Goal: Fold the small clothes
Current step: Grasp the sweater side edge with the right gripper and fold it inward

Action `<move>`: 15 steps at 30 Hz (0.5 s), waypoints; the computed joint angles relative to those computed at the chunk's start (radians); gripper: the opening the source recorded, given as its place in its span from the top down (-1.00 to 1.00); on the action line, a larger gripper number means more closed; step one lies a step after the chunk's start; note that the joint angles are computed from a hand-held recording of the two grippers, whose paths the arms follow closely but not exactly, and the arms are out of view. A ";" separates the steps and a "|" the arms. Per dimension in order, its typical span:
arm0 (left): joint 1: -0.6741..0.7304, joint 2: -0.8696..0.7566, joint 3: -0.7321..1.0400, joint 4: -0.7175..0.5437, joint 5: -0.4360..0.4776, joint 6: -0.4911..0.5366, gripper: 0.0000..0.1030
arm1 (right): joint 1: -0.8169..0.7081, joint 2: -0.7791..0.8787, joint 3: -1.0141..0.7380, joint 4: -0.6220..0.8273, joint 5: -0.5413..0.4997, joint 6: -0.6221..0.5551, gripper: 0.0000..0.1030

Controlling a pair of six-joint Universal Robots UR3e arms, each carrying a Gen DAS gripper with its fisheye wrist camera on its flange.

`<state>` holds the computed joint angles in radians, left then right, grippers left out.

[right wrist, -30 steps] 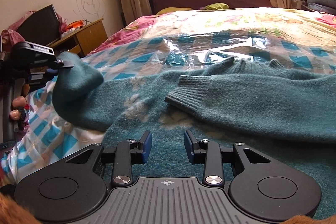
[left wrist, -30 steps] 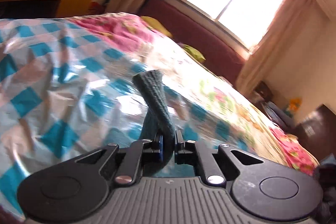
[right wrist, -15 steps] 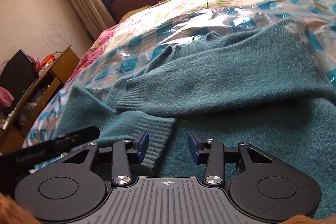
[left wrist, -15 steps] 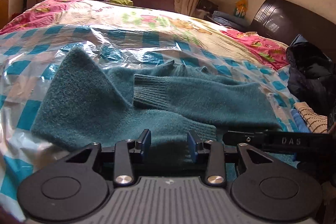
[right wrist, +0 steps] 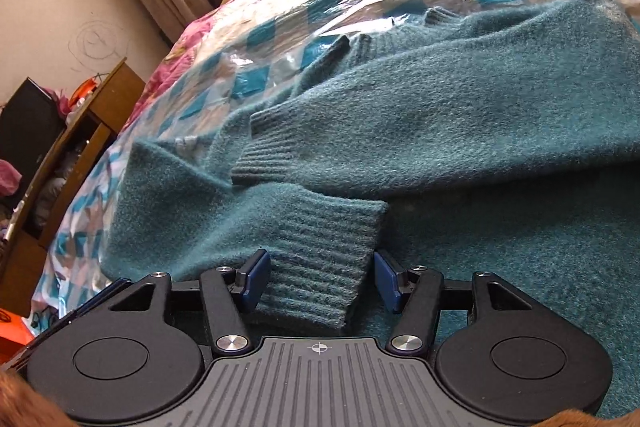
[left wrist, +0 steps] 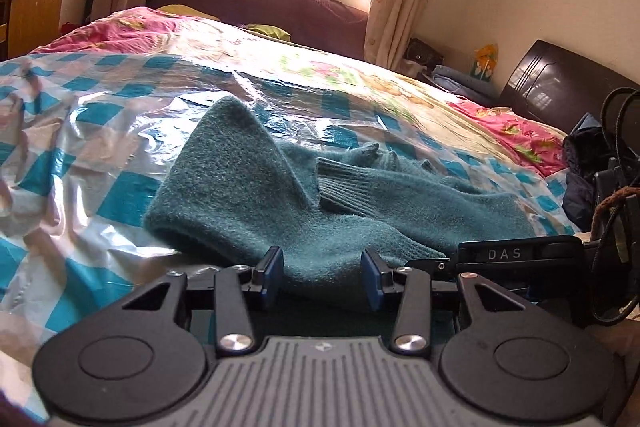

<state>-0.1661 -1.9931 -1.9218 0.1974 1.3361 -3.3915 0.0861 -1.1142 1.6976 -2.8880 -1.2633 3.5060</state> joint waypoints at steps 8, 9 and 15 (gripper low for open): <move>0.001 -0.007 -0.008 0.046 0.035 -0.001 0.10 | 0.013 0.023 -0.054 0.025 0.000 0.037 0.66; 0.004 -0.003 -0.014 0.048 0.037 -0.002 0.09 | 0.012 0.014 -0.051 0.022 0.000 0.031 0.68; -0.011 0.002 0.024 0.040 0.082 -0.008 0.04 | -0.016 -0.049 -0.122 0.058 0.008 -0.040 0.75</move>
